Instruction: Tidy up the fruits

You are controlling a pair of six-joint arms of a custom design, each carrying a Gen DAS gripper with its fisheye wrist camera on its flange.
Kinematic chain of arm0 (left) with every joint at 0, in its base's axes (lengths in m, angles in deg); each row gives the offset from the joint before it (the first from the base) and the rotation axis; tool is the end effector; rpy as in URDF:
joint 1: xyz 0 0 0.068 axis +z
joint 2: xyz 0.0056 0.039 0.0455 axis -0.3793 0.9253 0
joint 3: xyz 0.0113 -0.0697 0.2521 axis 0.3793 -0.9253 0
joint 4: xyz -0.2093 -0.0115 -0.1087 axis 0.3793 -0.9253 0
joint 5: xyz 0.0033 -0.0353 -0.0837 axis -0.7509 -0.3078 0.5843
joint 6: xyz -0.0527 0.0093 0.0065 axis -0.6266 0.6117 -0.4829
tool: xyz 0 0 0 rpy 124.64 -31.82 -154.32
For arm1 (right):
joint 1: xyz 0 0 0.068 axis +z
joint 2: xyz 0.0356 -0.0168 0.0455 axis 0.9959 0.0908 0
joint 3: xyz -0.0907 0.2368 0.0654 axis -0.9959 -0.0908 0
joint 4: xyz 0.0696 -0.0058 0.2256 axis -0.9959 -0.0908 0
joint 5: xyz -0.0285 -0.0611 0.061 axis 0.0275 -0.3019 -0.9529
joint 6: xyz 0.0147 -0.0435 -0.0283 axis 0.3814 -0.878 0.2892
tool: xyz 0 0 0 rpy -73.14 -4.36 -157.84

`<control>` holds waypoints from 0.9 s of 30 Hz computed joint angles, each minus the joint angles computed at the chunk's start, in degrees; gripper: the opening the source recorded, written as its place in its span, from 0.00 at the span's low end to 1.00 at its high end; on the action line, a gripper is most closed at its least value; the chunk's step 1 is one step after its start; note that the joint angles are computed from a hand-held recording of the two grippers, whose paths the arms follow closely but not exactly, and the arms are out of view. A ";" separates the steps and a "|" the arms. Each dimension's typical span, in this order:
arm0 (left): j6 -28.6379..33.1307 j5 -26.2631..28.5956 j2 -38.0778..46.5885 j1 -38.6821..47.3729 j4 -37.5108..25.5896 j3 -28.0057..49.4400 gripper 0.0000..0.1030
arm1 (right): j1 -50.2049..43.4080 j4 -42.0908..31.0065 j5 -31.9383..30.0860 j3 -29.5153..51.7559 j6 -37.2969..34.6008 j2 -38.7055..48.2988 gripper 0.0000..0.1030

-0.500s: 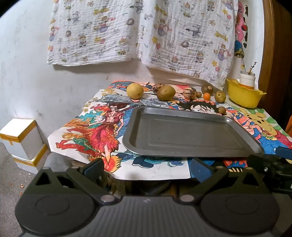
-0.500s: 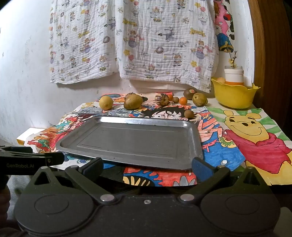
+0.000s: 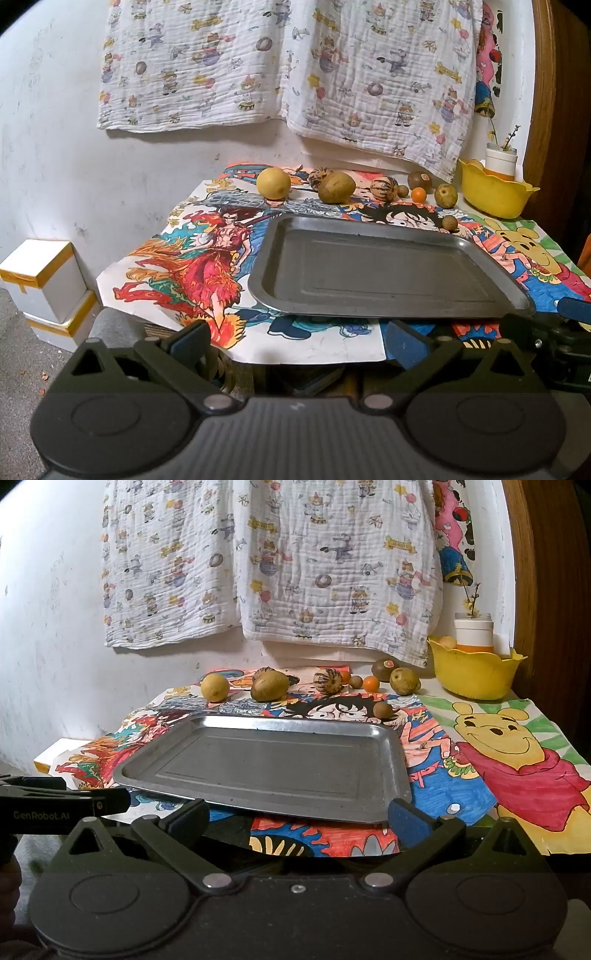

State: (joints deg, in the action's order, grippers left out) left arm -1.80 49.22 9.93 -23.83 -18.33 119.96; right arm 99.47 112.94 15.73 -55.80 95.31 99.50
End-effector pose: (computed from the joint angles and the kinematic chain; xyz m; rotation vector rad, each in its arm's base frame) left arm 0.3083 -0.0056 0.1545 -0.1388 2.1589 -0.0018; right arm 0.2973 0.0789 0.0875 -0.1680 2.0046 0.2635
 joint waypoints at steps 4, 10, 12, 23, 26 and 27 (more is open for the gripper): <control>0.00 0.00 0.04 0.00 -0.10 0.08 1.00 | -0.12 0.40 -0.12 -0.21 -0.05 0.20 0.99; 0.00 0.00 0.04 0.00 -0.10 0.08 1.00 | -0.22 0.79 -0.24 -0.40 -0.09 0.44 0.99; 0.00 0.00 0.04 0.00 -0.10 0.08 1.00 | -0.25 0.92 -0.27 -0.46 -0.11 0.52 1.00; -0.01 -0.01 0.04 0.00 -0.20 0.12 1.00 | -0.56 1.19 -0.59 -0.70 -0.27 0.60 0.99; 0.00 0.00 0.04 0.00 -0.25 0.14 1.00 | -0.65 1.23 -0.66 -0.75 -0.31 0.60 1.00; 0.00 0.00 0.04 0.00 -0.25 0.14 1.00 | -0.69 1.26 -0.70 -0.76 -0.31 0.62 0.99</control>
State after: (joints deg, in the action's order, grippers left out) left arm -1.81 49.21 9.96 -23.83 -18.58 120.10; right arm 98.78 114.20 15.03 -56.56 95.00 100.12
